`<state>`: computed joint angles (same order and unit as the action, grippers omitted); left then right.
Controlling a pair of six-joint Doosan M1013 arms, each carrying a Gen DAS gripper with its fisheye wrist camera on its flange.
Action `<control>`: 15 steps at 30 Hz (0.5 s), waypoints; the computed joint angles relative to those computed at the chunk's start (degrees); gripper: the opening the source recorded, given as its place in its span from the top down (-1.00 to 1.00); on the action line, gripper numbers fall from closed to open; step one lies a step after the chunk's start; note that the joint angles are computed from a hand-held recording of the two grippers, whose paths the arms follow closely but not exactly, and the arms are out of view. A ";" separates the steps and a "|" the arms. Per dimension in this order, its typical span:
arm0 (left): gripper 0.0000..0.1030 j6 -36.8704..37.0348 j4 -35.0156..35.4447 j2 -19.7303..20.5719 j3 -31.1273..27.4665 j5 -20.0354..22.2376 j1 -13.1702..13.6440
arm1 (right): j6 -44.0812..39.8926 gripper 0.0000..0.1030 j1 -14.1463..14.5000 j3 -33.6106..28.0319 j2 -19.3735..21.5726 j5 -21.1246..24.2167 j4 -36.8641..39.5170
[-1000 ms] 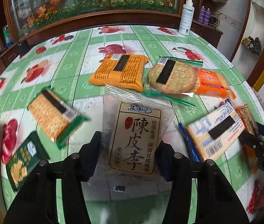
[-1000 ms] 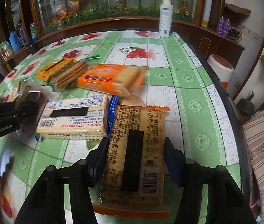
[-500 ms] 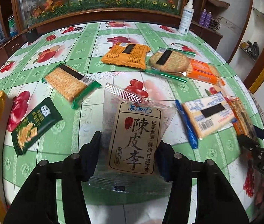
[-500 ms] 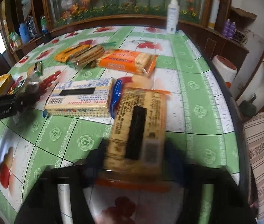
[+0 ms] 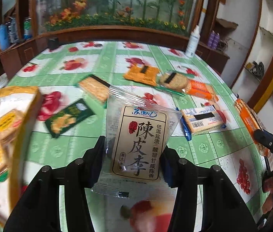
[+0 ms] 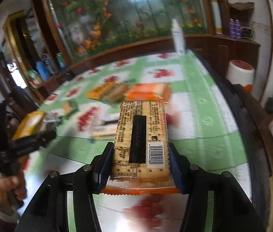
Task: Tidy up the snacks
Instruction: 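Grasp the clear plum bag with the left tool while the right tool grasps the long cracker pack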
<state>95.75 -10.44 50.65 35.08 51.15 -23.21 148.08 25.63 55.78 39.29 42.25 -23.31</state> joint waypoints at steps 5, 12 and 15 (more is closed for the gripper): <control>0.04 -4.57 5.06 -3.60 5.97 -5.62 0.71 | -7.65 -0.07 0.78 -5.28 2.47 -2.30 5.18; 0.04 -13.18 13.34 -6.43 11.20 -9.78 1.95 | -20.79 -0.07 2.13 -16.07 8.50 -1.74 15.30; 0.04 -15.82 15.48 -7.15 12.54 -10.78 2.44 | -25.49 -0.07 2.62 -21.41 11.34 0.23 18.75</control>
